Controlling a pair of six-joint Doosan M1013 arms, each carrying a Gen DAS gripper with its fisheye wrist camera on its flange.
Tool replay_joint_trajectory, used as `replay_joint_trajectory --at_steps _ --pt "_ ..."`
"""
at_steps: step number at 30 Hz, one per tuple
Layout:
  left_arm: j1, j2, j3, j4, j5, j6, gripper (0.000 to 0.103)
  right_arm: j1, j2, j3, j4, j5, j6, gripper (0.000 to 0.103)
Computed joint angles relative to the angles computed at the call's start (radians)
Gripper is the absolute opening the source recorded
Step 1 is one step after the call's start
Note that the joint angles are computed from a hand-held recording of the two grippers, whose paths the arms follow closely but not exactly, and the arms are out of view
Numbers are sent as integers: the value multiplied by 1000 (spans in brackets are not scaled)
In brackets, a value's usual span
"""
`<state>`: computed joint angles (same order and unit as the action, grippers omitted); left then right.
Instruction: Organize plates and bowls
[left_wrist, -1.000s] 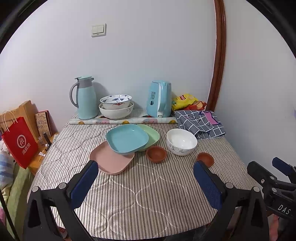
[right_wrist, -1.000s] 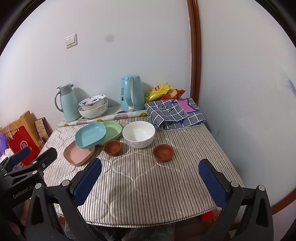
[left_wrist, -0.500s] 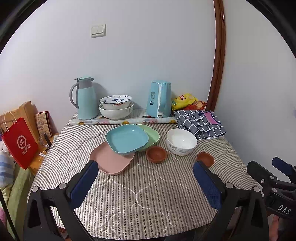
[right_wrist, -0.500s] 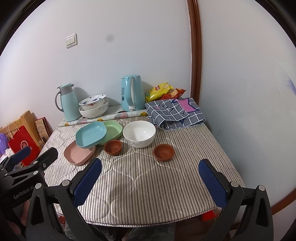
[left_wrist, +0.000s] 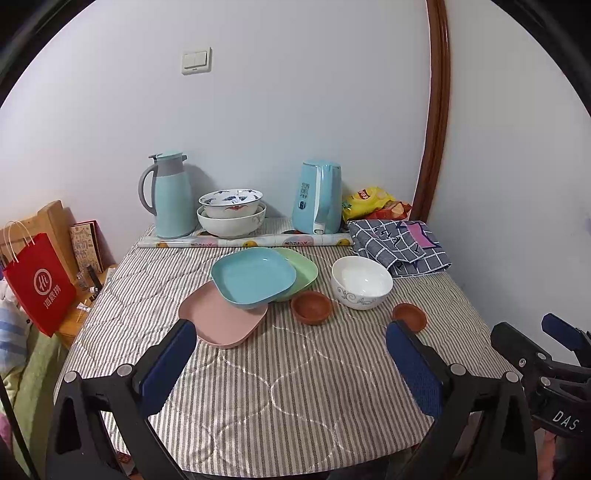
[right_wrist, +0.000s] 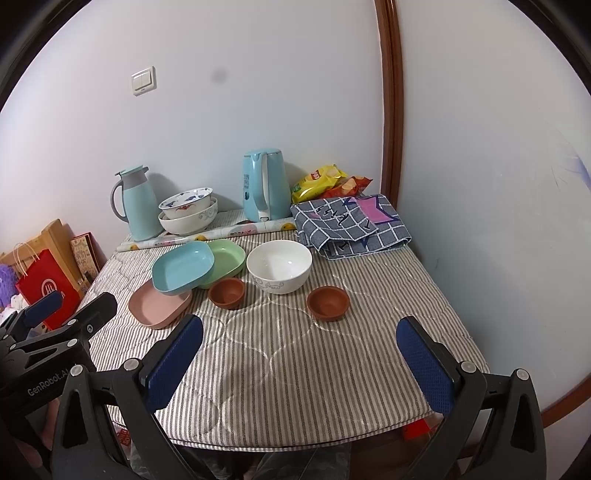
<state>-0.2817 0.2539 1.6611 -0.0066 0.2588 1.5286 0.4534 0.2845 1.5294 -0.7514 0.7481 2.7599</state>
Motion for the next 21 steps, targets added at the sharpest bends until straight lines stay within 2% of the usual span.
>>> replay_joint_trajectory --at_steps 14,19,21 --pt "-1 -1 6 -5 -5 2 103 1 2 2 -1 -13 -5 103" --pt "4 12 -3 -50 -4 44 103 -3 13 -3 -1 -18 -11 103" --pt "4 18 -5 -25 -17 26 103 -3 20 -6 -16 -18 -10 103"
